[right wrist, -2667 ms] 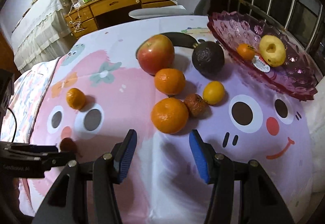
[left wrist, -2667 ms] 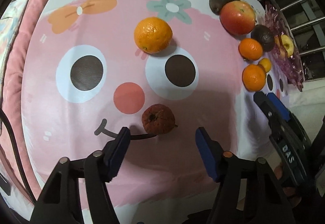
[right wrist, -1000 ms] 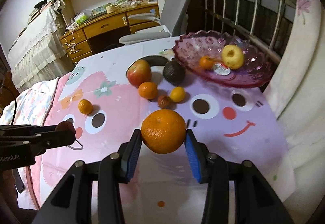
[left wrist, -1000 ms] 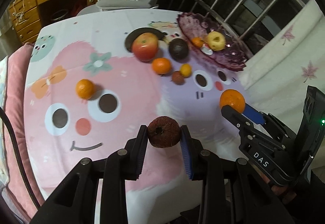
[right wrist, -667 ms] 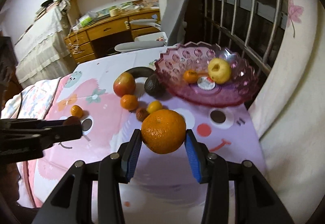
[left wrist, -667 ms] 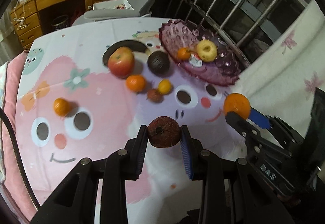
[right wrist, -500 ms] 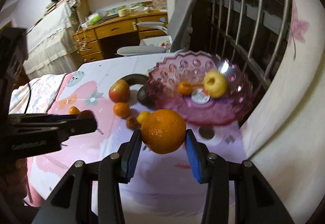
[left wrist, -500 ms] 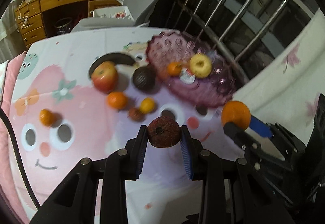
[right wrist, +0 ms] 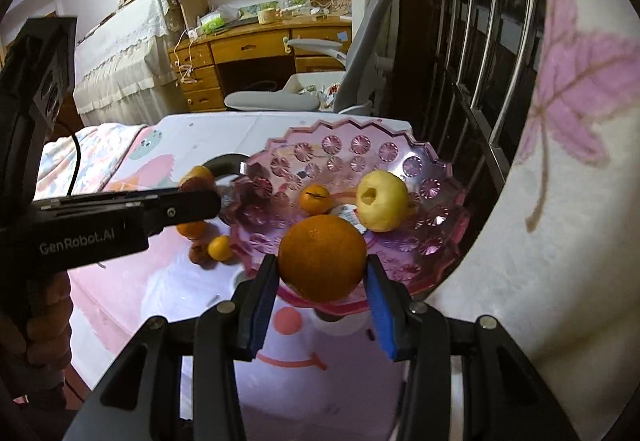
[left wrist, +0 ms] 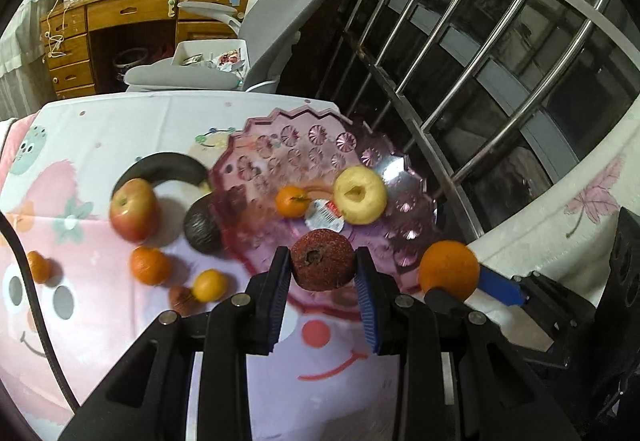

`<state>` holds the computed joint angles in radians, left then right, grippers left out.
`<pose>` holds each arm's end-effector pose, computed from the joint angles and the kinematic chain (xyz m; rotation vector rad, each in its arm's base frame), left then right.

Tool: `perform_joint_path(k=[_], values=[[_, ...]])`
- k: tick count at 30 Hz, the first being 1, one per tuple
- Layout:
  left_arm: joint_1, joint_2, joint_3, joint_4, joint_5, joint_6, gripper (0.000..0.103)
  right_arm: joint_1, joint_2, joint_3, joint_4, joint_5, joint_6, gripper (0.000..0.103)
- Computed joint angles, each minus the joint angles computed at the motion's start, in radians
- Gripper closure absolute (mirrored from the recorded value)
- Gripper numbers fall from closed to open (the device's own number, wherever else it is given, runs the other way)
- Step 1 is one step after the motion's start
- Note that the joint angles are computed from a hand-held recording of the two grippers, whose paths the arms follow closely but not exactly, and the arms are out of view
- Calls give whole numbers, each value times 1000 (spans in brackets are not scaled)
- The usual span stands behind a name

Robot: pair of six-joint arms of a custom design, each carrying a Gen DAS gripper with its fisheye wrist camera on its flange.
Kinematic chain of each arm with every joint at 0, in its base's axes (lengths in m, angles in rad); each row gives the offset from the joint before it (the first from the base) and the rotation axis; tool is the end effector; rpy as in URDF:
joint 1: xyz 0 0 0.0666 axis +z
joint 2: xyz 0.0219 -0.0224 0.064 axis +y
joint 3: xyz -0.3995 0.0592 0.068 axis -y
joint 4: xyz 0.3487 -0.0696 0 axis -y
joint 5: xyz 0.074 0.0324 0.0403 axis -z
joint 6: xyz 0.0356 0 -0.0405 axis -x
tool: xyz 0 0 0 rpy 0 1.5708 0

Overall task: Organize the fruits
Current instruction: 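Carry both fruits over the pink bowl and open both grippers, then withdraw both open grippers from the bowl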

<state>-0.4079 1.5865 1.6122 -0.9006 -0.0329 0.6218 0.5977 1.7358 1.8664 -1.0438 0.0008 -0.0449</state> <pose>0.4729 -0.2035 0.4537 -0.2805 2.4739 -0.4090 0.4691 0.3188 0.4720 -0.6830 2.4092 0.2689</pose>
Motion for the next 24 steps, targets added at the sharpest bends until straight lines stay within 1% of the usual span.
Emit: perform_joint_path(k=[3,6,7,8,10,11,12,14,16,18,21,24], values=[[-9,41,40,-4,-4,7,73,-27,22,23,-30,-55,31,59],[-12,69,64,-1,-5,15,73,-39,40,41,-53,-70,60,59],[-12,77,71,0,-6,18,71,-42,42,41,-56,-75,67,59],[-11,83,74,3,-5,23,68,-46,48,46,-62,-79,71,58],[-7,84,71,18,11,39,36,-55,61,58,-79,-114,74,58],[-7,79,63,30,8,47,32,-60,66,63,-88,-139,77,57],[-7,71,52,46,1,57,30,-61,65,60,-83,-139,77,56],[-3,62,41,51,2,73,28,-55,58,48,-67,-123,71,51],[4,53,31,38,6,89,24,-53,53,40,-62,-125,60,48],[10,41,16,24,-4,97,22,-51,54,42,-70,-125,34,46],[17,13,-22,0,-17,110,19,-51,64,53,-95,-139,-10,45],[26,-25,-78,-35,-19,141,18,-49,71,56,-124,-158,-46,44]])
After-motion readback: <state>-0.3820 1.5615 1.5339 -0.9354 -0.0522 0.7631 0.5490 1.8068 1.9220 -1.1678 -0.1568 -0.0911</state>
